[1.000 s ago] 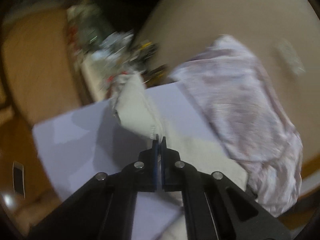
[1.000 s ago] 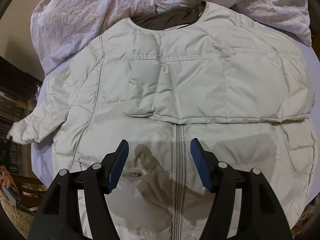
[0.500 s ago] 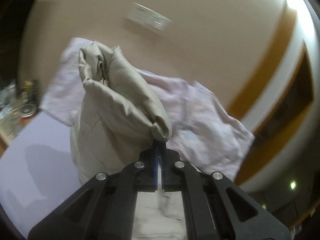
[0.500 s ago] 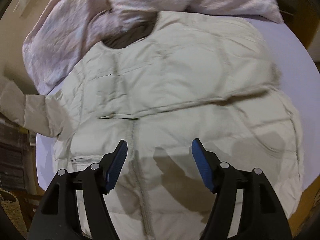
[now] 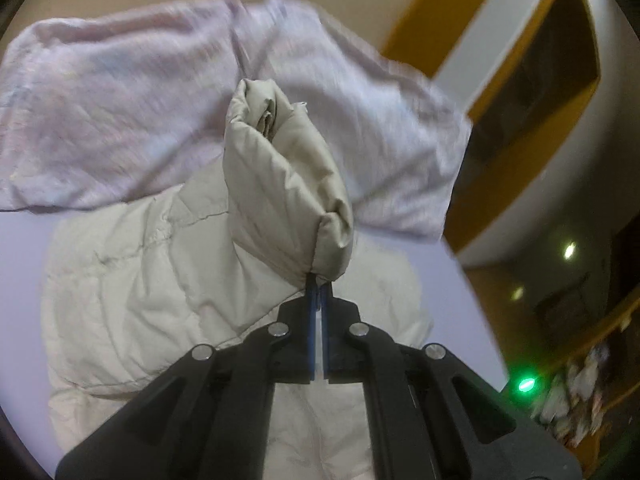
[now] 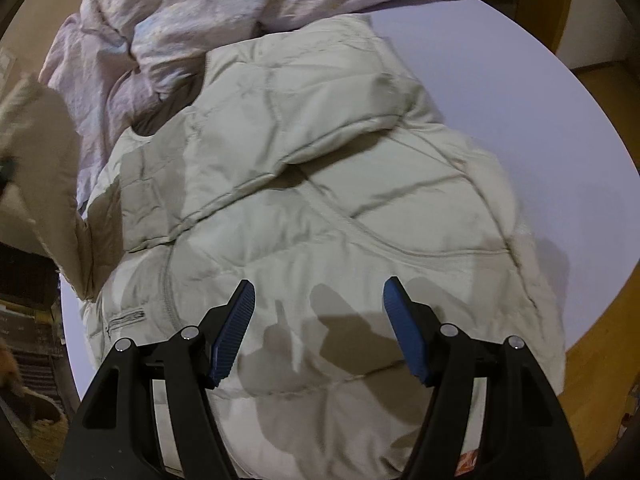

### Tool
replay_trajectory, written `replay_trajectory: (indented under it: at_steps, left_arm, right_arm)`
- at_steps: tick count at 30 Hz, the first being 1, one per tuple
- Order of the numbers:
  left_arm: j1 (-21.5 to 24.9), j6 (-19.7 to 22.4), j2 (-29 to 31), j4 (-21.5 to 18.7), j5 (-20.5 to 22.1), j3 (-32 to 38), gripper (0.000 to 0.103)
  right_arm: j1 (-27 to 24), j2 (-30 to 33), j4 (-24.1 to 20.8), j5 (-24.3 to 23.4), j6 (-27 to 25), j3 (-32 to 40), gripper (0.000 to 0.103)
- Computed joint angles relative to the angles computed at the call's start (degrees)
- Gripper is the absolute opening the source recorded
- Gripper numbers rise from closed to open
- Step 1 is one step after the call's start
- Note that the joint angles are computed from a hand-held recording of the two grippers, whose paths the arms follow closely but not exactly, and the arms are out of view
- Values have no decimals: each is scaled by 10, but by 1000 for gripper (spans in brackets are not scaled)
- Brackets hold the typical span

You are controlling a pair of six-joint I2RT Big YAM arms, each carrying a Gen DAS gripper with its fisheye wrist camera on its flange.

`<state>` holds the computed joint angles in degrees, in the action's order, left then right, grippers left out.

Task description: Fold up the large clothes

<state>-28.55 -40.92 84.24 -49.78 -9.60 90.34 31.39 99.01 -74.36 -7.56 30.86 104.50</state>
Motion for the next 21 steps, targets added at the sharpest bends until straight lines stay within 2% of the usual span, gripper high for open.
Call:
replay_trajectory:
  at_steps: [2,5,7,8,9,11,14,15,19,21]
  left_arm:
    - [-10,2,32,-26,12,12,3]
    - [-13,1,65,-53,50,17,12]
    - [-15,-4,68,-56,58,8,27]
    - [-16,-7,63,-55,55,2,44]
    - [-16,-12,52,-49,44,-10,57]
    - [-12,-11,31,-44,28,-30,62]
    - [-1,-18,-2,-64,1,-60,66]
    - [3,-20,-9,-76,-7,-61,66]
    - [21,-50,-88,-126,-59,-135,67]
    - [33,-67,-121,-156,-77,-164,67]
  right_arm:
    - [-3,-4,-2,3,0,-4,68]
    - [-6,-4,-6,4,-3,-2,68]
    - [-5,2,-9,6,-11,9,69]
    - [-4,4,-9,6,-14,14,69]
    - [-2,8,-8,7,-20,24,68]
    - [5,16,-3,6,-30,42,68]
    - [20,54,-4,-12,-61,107,63]
    - [26,69,-9,-16,-73,131,60]
    - [52,139,-35,-17,-120,249,53]
    - [65,190,-59,-5,-139,335,47]
